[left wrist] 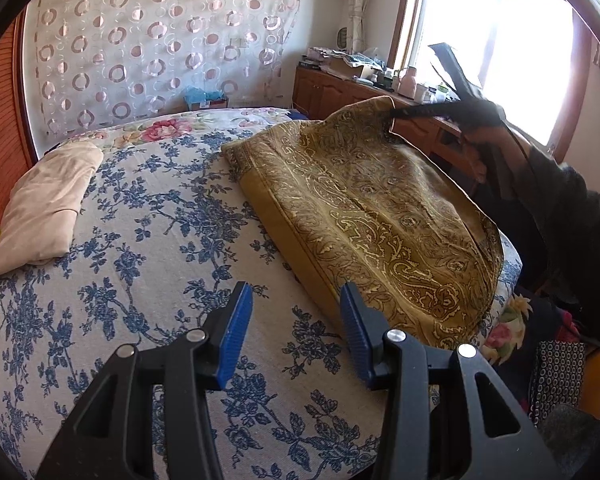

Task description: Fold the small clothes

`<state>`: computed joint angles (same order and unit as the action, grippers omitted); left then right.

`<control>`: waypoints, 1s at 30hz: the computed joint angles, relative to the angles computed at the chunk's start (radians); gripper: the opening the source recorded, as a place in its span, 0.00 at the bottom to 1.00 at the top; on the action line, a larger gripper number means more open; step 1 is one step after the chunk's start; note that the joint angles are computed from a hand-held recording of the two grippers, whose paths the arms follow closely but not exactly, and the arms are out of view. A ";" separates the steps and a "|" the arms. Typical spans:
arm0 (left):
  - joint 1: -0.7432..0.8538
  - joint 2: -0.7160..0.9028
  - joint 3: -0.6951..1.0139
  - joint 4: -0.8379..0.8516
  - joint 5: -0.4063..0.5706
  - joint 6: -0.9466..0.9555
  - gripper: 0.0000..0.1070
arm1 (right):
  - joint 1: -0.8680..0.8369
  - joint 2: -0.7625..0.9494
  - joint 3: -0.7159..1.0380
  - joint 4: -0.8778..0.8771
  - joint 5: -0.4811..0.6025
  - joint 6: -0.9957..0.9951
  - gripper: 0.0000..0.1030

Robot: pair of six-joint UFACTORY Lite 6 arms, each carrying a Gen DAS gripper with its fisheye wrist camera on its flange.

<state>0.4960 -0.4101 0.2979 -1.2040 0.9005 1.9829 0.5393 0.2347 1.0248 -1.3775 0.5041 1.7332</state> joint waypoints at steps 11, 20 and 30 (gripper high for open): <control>-0.044 0.003 -0.011 -0.008 -0.037 0.000 0.41 | -0.136 0.278 0.299 0.222 -0.107 -0.225 0.00; -0.070 -0.013 -0.020 -0.013 -0.039 -0.014 0.41 | -0.218 0.074 0.043 0.128 -0.112 -0.055 0.18; -0.137 -0.052 -0.053 -0.033 -0.060 -0.040 0.41 | 0.179 -0.435 -0.481 0.033 0.041 0.198 0.40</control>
